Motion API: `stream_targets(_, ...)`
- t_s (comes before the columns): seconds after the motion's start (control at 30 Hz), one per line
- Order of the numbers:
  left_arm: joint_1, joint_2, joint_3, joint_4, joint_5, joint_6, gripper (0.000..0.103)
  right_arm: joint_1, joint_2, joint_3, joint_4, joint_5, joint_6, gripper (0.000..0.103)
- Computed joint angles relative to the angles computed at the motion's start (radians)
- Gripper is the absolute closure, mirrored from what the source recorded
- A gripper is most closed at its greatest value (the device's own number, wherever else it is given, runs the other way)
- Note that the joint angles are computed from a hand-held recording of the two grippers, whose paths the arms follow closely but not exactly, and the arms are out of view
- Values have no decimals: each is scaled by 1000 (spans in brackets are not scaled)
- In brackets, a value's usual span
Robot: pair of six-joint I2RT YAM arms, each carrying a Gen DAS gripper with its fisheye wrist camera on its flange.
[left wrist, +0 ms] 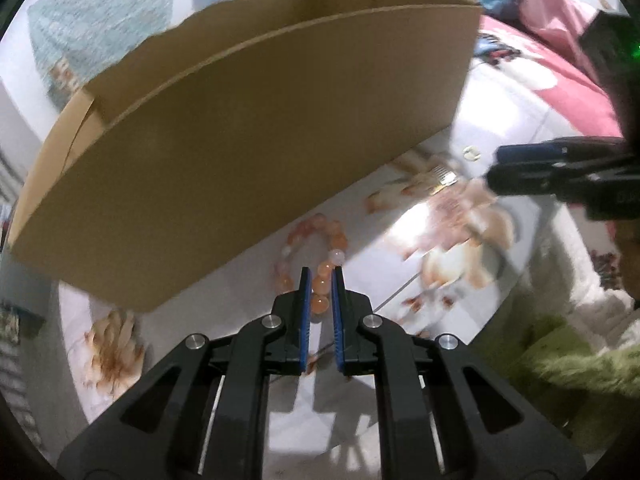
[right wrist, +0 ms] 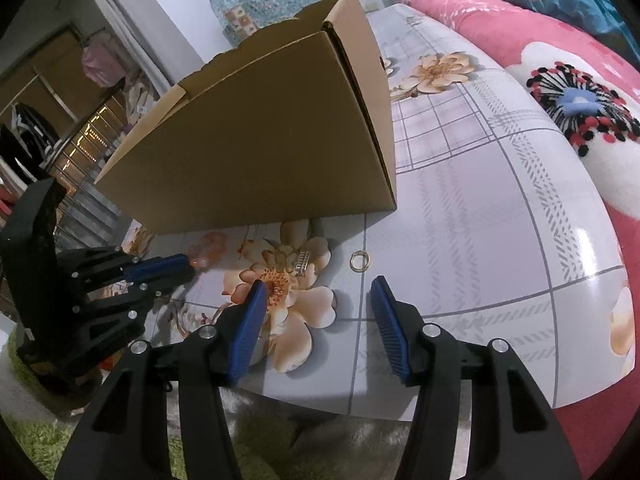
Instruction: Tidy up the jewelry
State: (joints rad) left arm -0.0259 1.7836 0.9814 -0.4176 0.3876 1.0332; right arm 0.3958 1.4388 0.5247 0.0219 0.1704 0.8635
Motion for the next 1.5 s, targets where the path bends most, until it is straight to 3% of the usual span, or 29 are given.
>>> stream_targets(0.07, 26, 19, 31, -25, 10, -16, 90, 6, 3, 8, -10, 5, 2, 50)
stream_targets(0.13, 51, 30, 65, -69, 52, -21, 65, 13, 3, 14, -22, 12, 6, 50)
stream_targets(0.17, 62, 22, 64, -66, 79, -25, 60, 19, 0, 16, -28, 19, 12, 50)
stream_targets(0.27, 75, 17, 85, -101, 151, -8, 59, 31, 1, 24, -49, 41, 29, 50)
stream_targets(0.37, 43, 9, 70, -100, 161, -14, 55, 40, -3, 25, -74, 63, 44, 50)
stream_targets(0.5, -47, -30, -27, 8, 97, -58, 46, 65, 18, 69, -179, 130, 63, 50)
stream_targets(0.57, -84, -45, -72, 63, 72, -77, 35, 73, 24, 95, -234, 157, 66, 49)
stream_targets(0.77, -149, -92, -179, 174, 10, -76, 19, 82, 29, 159, -443, 308, 95, 28)
stream_targets(1.03, -198, -126, -237, 247, -43, -141, 12, 32, 136, 269, -590, 366, 38, 25)
stream_targets(1.33, -238, -161, -294, 330, -96, -179, 8, -32, 134, 296, -591, 262, -7, 21)
stream_targets(1.5, -233, -137, -257, 278, -86, -211, 8, -22, 164, 311, -593, 269, -15, 16)
